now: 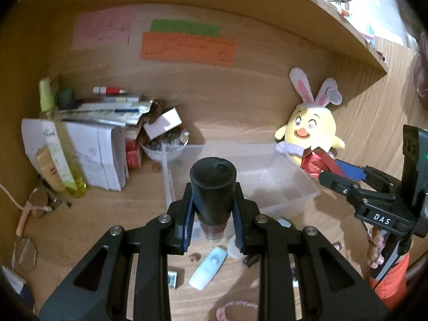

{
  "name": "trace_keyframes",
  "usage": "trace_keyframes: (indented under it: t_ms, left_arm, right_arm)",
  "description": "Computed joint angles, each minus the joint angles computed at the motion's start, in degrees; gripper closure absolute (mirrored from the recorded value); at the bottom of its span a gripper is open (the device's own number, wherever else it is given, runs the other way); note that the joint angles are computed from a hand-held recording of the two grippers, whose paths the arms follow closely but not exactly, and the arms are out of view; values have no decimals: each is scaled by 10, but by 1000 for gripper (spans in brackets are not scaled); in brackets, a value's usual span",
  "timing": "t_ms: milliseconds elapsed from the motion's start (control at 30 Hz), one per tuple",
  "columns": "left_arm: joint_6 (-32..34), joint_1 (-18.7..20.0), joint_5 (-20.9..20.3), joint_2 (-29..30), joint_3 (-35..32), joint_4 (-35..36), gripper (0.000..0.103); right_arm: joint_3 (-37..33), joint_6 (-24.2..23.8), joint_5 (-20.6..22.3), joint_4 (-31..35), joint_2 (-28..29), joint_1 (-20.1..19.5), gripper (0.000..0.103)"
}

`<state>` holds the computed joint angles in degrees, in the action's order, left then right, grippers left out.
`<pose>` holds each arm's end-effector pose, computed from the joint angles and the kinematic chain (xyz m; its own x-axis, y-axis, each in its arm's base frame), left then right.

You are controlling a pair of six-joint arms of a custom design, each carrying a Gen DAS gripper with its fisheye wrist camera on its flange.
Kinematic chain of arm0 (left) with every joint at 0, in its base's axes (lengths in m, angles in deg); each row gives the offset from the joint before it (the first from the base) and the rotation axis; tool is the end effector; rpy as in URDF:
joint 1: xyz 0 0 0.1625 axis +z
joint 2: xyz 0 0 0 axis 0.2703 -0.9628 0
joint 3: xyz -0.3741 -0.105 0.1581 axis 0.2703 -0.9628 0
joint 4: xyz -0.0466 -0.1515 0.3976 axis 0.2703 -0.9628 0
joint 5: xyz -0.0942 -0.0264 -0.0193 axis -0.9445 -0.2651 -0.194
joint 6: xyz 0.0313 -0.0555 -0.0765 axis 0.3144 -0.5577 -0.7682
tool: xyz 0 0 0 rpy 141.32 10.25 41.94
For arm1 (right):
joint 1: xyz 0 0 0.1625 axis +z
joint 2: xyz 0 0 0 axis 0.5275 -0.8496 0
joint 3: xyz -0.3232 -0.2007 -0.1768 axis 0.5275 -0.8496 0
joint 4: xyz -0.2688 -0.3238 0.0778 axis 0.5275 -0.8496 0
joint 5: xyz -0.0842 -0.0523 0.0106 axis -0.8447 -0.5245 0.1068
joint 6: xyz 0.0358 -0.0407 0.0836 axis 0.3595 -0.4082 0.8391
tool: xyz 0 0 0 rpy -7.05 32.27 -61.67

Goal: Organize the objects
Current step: 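Carry the purple tube with the left tool while the right tool carries the red packet over the box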

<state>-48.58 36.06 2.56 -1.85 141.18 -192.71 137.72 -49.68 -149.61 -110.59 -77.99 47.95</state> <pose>-0.2786 -0.6738 -0.0131 -0.7967 0.1974 -0.5712 0.5698 0.5605 -0.6010 0.0110 -0.6709 0.2217 -0.7104 -0.2722 0.6490 -0.6794 0.5061 -0.5314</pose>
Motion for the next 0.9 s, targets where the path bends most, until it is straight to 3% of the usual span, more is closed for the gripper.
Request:
trace_keyframes:
  t_ms: [233,567,900]
  left_arm:
    - [5,10,-12,21,-54,40,78]
    - [-3,23,4,60,-139,118,78]
    - [-51,43,-21,101,-223,234,78]
  right_arm:
    - [-45,0,-13,21,22,8,49]
    - [-125,10,-49,66,67,20,49]
    - [-189,31,-87,88,115,22,49]
